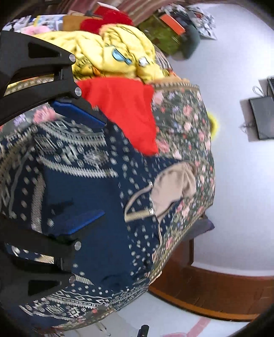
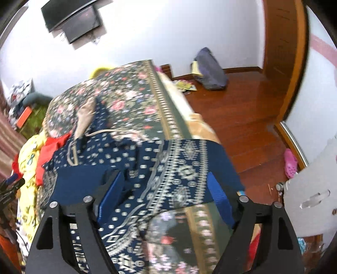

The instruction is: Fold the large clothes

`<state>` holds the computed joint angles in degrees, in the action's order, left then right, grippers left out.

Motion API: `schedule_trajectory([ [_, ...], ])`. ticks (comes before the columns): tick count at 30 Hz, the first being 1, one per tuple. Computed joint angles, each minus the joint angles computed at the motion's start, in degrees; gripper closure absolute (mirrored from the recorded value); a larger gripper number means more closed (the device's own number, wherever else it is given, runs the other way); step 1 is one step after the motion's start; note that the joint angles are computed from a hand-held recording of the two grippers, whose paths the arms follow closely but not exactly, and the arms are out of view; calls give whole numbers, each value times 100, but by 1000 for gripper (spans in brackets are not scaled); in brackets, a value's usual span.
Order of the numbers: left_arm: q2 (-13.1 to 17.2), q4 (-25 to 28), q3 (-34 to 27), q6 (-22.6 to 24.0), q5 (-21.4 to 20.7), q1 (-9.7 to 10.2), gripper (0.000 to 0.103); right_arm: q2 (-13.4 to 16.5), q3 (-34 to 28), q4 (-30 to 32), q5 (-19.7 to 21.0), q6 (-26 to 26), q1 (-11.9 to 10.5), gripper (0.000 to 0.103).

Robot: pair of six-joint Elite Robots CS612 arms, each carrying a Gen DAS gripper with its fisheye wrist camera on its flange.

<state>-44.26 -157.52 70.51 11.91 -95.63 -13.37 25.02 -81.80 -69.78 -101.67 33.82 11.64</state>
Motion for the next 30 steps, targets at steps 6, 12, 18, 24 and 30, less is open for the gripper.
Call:
schedule_trajectory([
  [6, 213, 436, -234, 10, -170, -200, 23, 310, -260, 552, 546, 566, -262, 23],
  [12, 412, 999, -452, -76, -320, -301, 23, 643, -430, 609, 1473, 1180, -517, 23],
  [18, 515, 1173, -540, -187, -330, -308, 23, 891, -447, 7, 1917, 1868, -694, 21],
  [24, 576, 1265, -614, -354, -321, -273, 23, 839, -267, -248, 1431, 2174, -666, 34],
  [30, 448, 994, -403, -443, -275, -212, 23, 475, 41, 17, 612, 1700, -512, 93],
])
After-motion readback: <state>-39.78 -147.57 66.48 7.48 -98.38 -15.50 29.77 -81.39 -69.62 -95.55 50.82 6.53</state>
